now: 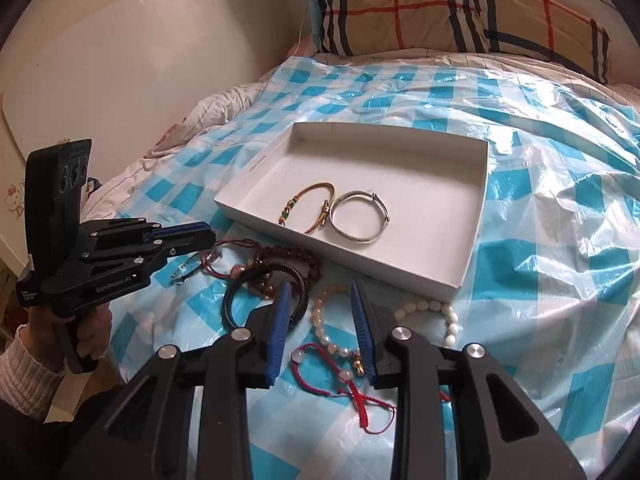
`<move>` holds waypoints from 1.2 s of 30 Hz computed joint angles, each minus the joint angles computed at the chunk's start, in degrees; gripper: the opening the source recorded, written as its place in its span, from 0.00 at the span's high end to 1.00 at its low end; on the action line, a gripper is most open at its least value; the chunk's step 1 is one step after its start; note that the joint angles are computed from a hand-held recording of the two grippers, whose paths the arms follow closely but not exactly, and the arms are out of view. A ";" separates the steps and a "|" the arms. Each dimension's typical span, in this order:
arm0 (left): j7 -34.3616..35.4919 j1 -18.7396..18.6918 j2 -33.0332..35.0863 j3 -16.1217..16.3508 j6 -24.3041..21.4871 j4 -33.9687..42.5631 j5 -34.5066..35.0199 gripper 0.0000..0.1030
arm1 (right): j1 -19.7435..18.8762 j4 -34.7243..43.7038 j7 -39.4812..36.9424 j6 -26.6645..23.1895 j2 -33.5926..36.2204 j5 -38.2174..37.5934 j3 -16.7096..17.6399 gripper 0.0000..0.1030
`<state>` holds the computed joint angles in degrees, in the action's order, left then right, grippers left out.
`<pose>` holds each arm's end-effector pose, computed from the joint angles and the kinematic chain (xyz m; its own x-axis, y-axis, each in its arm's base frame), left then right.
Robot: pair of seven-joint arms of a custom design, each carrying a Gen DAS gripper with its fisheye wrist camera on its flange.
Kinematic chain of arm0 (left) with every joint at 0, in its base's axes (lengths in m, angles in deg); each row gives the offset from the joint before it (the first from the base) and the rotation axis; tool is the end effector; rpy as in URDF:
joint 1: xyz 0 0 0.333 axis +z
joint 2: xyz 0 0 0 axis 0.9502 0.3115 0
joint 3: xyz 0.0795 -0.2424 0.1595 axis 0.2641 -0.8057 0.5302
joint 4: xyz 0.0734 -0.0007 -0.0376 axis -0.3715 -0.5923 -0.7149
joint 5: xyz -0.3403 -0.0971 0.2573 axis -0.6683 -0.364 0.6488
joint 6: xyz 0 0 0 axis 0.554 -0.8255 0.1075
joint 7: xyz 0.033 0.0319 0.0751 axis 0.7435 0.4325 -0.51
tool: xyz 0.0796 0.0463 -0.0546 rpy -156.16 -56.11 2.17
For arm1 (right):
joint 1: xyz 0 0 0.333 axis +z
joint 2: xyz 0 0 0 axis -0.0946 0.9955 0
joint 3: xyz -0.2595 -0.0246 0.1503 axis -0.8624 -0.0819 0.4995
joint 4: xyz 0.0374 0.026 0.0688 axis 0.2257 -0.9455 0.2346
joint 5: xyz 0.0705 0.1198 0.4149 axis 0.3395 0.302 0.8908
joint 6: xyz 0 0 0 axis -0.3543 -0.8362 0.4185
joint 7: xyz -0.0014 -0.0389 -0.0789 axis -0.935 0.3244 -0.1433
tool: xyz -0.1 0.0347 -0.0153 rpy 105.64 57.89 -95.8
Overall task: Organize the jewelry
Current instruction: 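Grasp the black braided leather bracelet with the left tool while the right tool grasps a red string bracelet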
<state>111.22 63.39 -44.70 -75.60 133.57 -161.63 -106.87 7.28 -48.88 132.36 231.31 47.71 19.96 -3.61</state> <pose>0.6408 -0.2988 0.4800 -0.7831 -0.6155 0.0893 -0.5166 0.5639 -0.6443 0.5087 0.2548 0.4819 -0.0591 -0.9579 -0.2810 -0.7441 0.2299 -0.6273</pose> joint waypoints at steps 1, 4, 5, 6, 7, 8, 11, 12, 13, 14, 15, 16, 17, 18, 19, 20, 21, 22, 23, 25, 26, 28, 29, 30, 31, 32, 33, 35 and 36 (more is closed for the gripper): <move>0.21 0.21 -0.30 0.02 -0.72 -0.47 -0.16 0.93 | 0.39 -0.38 -0.42 -0.32 -0.13 0.93 -0.26 0.70; 1.09 0.21 -0.85 0.23 -1.86 -1.57 0.24 0.93 | 1.44 -1.23 -2.37 -0.97 -0.36 3.44 -0.87 0.69; 1.42 0.12 -0.97 0.26 -2.09 -1.83 0.37 0.93 | 1.83 -1.29 -3.26 -1.27 -0.35 4.25 -0.99 0.69; 1.60 -0.02 -1.02 0.26 -2.32 -1.97 0.46 0.93 | 2.19 -1.33 -4.12 -1.71 -0.38 4.97 -1.07 0.69; 1.76 -0.16 -0.99 0.26 -2.61 -1.97 0.56 0.93 | 2.62 -1.22 -5.07 -2.29 -0.31 5.74 -1.14 0.69; 1.98 -0.29 -1.10 0.22 -2.76 -2.16 0.56 0.93 | 3.10 -1.12 -6.10 -2.70 -0.23 6.59 -1.23 0.69; 2.92 -0.63 -1.54 0.15 -3.20 -2.79 0.50 0.92 | 5.36 -0.68 -11.36 -3.22 0.42 11.12 -2.21 0.67; 3.19 -0.77 -1.71 0.16 -3.31 -3.04 0.51 0.92 | 6.04 -0.35 -13.40 -3.60 0.81 12.54 -2.47 0.65; 3.35 -0.91 -1.91 0.20 -3.37 -3.32 0.54 0.92 | 6.32 0.10 -14.67 -4.11 1.26 13.02 -2.41 0.64; 3.45 -1.04 -2.01 0.27 -3.39 -3.50 0.60 0.92 | 6.40 0.61 -15.40 -4.68 1.78 13.02 -2.25 0.61; 3.38 -1.21 -1.98 0.36 -3.39 -3.47 0.80 0.92 | 6.46 1.13 -16.01 -5.25 2.31 13.04 -2.20 0.61; 3.20 -1.39 -1.78 0.44 -3.33 -3.23 1.10 0.92 | 6.45 1.80 -16.40 -6.03 2.90 12.96 -2.22 0.61; 3.03 -1.55 -1.48 0.48 -3.27 -2.79 1.41 0.92 | 6.30 2.37 -16.22 -6.89 3.32 12.52 -2.22 0.61; 3.01 -1.64 -1.14 0.45 -3.15 -2.28 1.57 0.92 | 6.08 2.75 -15.55 -7.45 3.53 11.69 -2.15 0.61; 3.04 -1.73 -0.68 0.37 -3.11 -1.58 1.80 0.92 | 5.98 2.84 -15.02 -7.75 3.43 11.23 -2.20 0.61; 3.12 -1.83 -0.17 0.27 -3.05 -0.87 2.15 0.92 | 5.85 2.81 -14.42 -8.27 3.23 10.76 -2.22 0.61; 3.16 -2.00 0.45 0.17 -3.01 -0.07 2.80 0.91 | 5.63 3.01 -13.50 -9.39 3.10 9.83 -2.10 0.61; 3.32 -2.23 1.12 0.05 -2.80 0.72 3.68 0.91 | 5.48 3.09 -12.64 -10.78 2.86 9.03 -1.99 0.61; 3.58 -2.45 1.88 -0.09 -2.68 1.53 4.69 0.91 | 5.46 3.05 -12.13 -11.98 2.66 8.79 -2.03 0.60; 3.49 -3.08 3.57 -0.23 -2.50 3.22 7.46 0.91 | 5.59 2.66 -11.81 -13.69 2.29 9.31 -2.32 0.60; 3.48 -3.36 4.44 -0.32 -2.40 4.05 8.87 0.91 | 5.63 2.46 -11.72 -14.32 2.21 9.43 -2.40 0.58; 3.27 -3.65 6.31 -0.61 -2.79 5.93 10.93 0.90 | 5.82 1.83 -12.16 -13.78 2.16 10.47 -2.76 0.58; 2.75 -3.78 7.16 -0.69 -2.88 6.77 11.81 0.89 | 5.92 1.69 -12.46 -13.34 2.23 11.29 -2.96 0.58; 2.37 -3.79 7.76 -0.86 -2.73 7.26 12.37 0.88 | 6.13 1.52 -13.34 -12.76 2.23 12.60 -3.29 0.58; 1.89 -3.76 8.17 -0.97 -2.89 7.68 12.93 0.88 | 6.46 1.30 -14.56 -12.03 2.21 14.33 -3.63 0.58; 1.43 -3.69 8.29 -1.06 -2.88 7.71 13.39 0.88 | 6.69 1.09 -15.56 -11.35 2.10 15.52 -3.77 0.63; 1.30 -3.42 8.11 -1.30 -2.70 7.33 13.39 0.88 | 6.91 0.96 -16.51 -10.97 1.95 16.52 -3.81 0.75; 1.49 -2.75 7.59 -1.71 -3.55 6.84 13.08 0.88 | 7.22 0.98 -17.95 -10.52 1.72 17.67 -3.61 0.84; 1.62 -2.53 7.07 -1.75 -3.45 6.16 13.01 0.88 | 7.29 1.03 -18.27 -10.38 1.59 17.91 -3.45 0.84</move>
